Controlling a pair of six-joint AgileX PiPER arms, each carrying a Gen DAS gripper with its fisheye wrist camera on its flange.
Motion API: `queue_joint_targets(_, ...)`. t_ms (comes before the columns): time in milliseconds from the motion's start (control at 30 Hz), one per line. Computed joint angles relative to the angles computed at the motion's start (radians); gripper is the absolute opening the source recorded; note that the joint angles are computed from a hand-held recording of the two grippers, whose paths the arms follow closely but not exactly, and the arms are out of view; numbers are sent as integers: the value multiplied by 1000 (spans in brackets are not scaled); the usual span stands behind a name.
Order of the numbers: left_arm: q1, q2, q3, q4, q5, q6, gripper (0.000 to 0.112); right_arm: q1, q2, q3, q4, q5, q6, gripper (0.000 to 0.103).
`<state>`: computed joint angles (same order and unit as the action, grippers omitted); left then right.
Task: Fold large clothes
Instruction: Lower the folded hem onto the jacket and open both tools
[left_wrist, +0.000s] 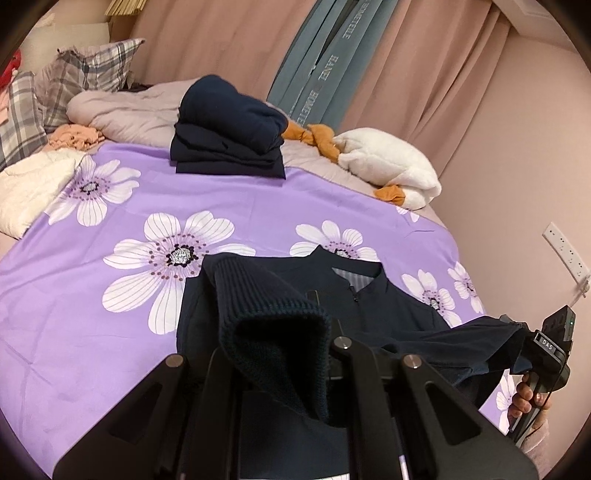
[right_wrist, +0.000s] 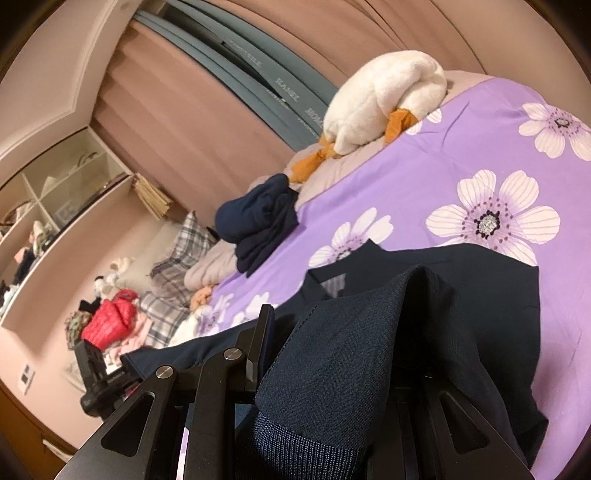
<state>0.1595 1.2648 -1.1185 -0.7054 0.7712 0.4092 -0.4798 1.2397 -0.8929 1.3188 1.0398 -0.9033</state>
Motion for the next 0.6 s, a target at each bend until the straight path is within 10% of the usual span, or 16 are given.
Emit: queue_joint_targets(600, -154, 415, -297, 310, -92, -329, 11, 210, 232, -179, -178, -290, 98, 25)
